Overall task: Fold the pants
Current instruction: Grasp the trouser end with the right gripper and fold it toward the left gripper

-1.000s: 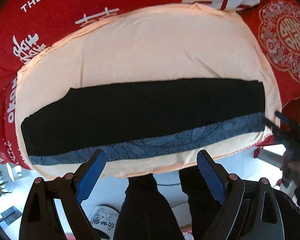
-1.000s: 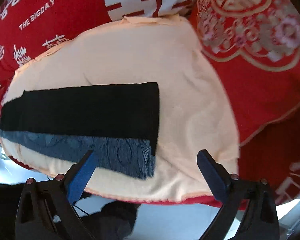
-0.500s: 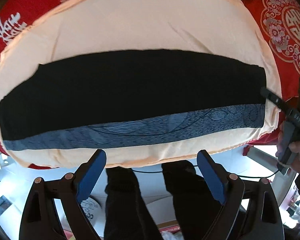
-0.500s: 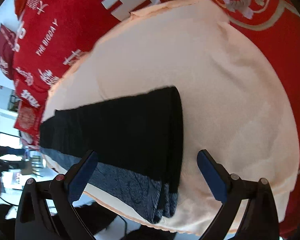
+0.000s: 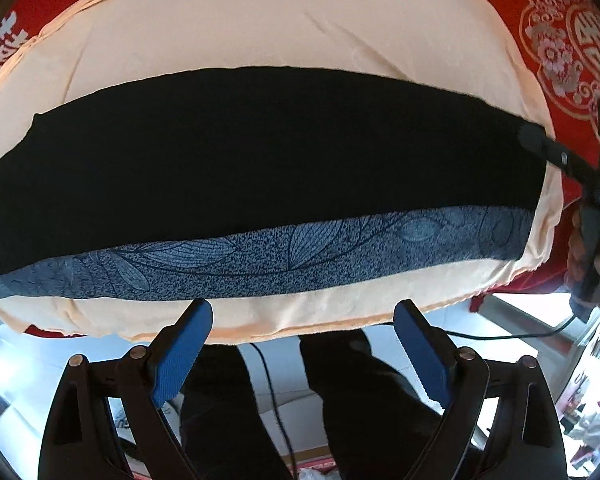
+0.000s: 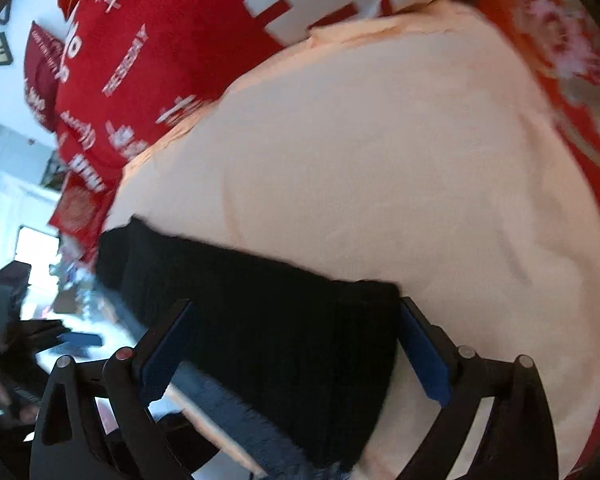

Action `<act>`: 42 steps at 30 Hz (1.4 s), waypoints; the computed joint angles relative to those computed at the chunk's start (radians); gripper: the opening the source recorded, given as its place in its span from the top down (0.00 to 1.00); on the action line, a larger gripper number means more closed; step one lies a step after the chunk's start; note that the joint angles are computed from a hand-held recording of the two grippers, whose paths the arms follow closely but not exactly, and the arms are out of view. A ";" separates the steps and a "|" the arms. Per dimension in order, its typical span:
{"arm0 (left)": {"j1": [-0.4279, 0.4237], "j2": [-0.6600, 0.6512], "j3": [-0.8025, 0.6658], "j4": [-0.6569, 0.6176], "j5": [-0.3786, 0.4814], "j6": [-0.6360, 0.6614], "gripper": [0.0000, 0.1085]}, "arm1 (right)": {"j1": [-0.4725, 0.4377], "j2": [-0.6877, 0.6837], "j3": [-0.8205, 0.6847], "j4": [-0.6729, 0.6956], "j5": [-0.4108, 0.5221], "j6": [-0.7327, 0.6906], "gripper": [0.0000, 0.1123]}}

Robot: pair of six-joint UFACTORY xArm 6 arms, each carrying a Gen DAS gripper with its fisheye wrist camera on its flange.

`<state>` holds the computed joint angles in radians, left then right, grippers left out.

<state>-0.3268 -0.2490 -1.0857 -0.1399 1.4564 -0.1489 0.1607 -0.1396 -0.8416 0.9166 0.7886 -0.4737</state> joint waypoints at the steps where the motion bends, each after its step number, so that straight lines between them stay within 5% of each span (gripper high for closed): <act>1: 0.003 0.001 0.002 -0.001 -0.006 0.002 0.15 | -0.008 -0.005 -0.005 0.006 0.024 -0.023 0.22; 11: 0.039 0.025 0.062 0.008 -0.089 0.002 0.15 | 0.048 -0.040 0.058 -0.161 -0.053 -0.136 0.18; 12: 0.044 0.028 0.065 0.012 -0.104 -0.001 0.15 | 0.049 -0.030 0.041 -0.171 -0.038 -0.124 0.31; 13: 0.054 0.031 0.071 0.010 -0.129 -0.011 0.15 | 0.044 -0.016 0.011 -0.171 -0.008 -0.098 0.66; 16: 0.082 0.039 0.086 -0.025 -0.214 -0.023 0.15 | 0.066 -0.014 -0.034 -0.229 0.033 -0.074 0.74; 20: 0.084 0.096 0.104 0.058 -0.362 -0.068 0.15 | 0.057 -0.007 -0.046 -0.248 0.054 0.034 0.71; 21: 0.086 0.114 0.104 0.074 -0.377 -0.082 0.05 | 0.068 -0.001 -0.038 -0.294 0.025 0.093 0.52; 23: 0.063 0.122 0.107 0.131 -0.412 -0.099 0.05 | 0.087 -0.004 -0.012 -0.331 -0.029 0.154 0.40; 25: 0.076 0.119 0.087 0.055 -0.395 -0.019 0.05 | 0.124 0.001 -0.022 -0.409 -0.037 0.163 0.32; 27: 0.120 0.082 0.099 -0.032 -0.405 0.044 0.05 | 0.138 0.016 -0.043 -0.427 -0.016 0.163 0.36; 28: 0.138 0.066 0.103 -0.015 -0.404 0.040 0.05 | 0.122 0.021 -0.067 -0.373 0.030 0.172 0.55; 29: 0.153 0.061 0.102 0.003 -0.398 0.040 0.05 | 0.102 0.026 -0.089 -0.306 0.076 0.163 0.61; 33: 0.154 0.107 0.095 0.125 -0.342 0.068 0.05 | 0.138 0.018 -0.040 -0.378 -0.003 0.178 0.52; 35: 0.136 0.110 0.126 0.163 -0.384 0.086 0.05 | 0.150 0.027 -0.036 -0.361 -0.036 0.180 0.51; 37: 0.134 0.124 0.112 0.163 -0.374 0.076 0.05 | 0.139 0.048 -0.075 -0.350 0.018 0.187 0.71; 42: 0.193 0.126 0.077 0.064 -0.326 0.163 0.05 | 0.153 0.008 -0.158 -0.333 0.105 0.258 0.74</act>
<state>-0.1338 -0.1230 -1.0090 -0.0760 1.1299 0.0144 0.3139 -0.1312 -0.9993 0.5834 0.8936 -0.2157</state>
